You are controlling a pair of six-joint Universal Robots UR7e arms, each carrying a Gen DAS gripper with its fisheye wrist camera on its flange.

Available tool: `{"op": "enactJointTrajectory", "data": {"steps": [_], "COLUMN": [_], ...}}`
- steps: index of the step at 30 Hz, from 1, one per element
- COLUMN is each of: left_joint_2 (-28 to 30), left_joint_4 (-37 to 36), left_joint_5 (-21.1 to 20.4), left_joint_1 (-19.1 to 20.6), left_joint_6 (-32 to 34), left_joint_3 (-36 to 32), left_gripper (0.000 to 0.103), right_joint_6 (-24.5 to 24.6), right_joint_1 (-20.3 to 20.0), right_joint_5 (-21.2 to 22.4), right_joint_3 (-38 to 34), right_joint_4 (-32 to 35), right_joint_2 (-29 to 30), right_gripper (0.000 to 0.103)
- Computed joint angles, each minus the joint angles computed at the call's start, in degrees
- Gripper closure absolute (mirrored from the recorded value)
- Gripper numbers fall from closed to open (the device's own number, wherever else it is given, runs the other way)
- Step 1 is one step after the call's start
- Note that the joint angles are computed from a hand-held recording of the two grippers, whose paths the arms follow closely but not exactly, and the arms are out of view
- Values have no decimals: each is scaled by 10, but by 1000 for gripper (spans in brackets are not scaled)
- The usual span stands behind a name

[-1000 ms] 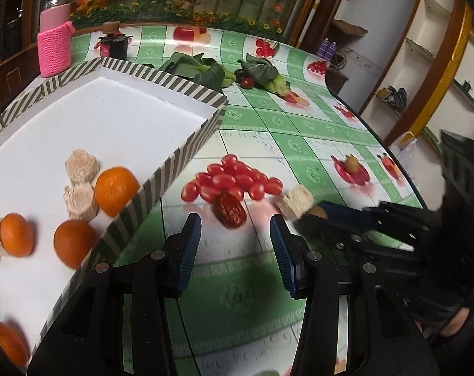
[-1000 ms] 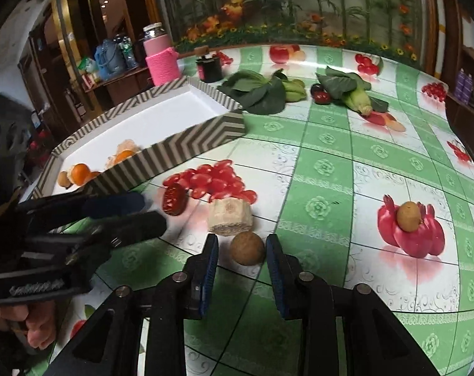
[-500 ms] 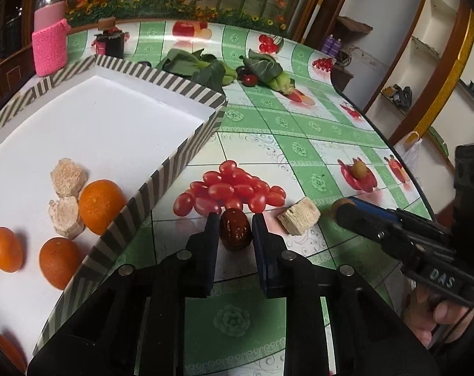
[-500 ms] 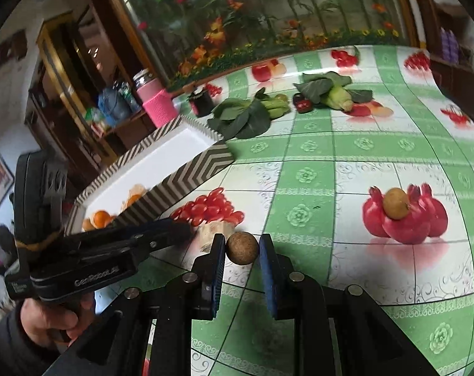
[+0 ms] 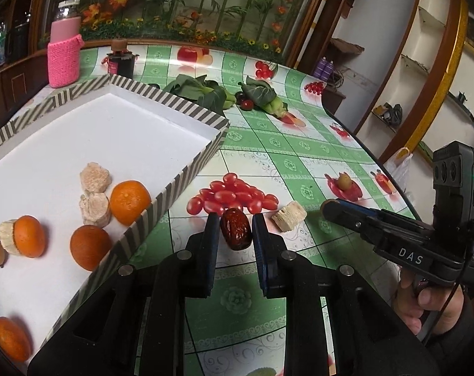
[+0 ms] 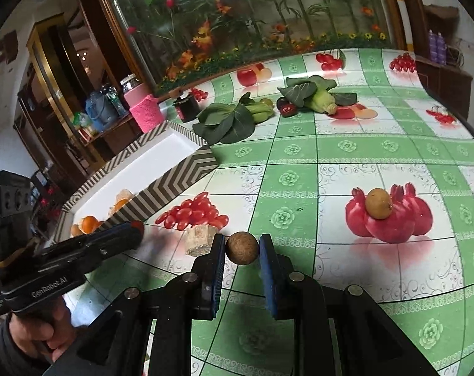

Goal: Organize fruits
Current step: 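Carry the red date and the brown fruit over the white tray with both grippers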

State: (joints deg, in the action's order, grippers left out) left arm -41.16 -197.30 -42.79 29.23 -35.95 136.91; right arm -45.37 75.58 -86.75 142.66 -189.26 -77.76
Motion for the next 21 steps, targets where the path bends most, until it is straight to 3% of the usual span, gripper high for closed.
{"op": "enactJointTrajectory", "data": {"steps": [10, 15, 21], "left_joint_2": [-7, -18, -29], "left_joint_4": [-28, -43, -51], "left_joint_5": [16, 22, 31], "left_joint_1": [-14, -18, -21], "left_joint_6": [4, -3, -11], "left_joint_3": [16, 32, 48], "left_gripper": [83, 83, 83], "right_joint_6": [-29, -14, -6], "right_joint_1": [33, 20, 44], "right_joint_5": [-57, -27, -38], "right_joint_3": [19, 30, 42], "right_joint_4": [-124, -139, -228], "right_joint_2": [40, 32, 69], "right_gripper": [81, 81, 82]}}
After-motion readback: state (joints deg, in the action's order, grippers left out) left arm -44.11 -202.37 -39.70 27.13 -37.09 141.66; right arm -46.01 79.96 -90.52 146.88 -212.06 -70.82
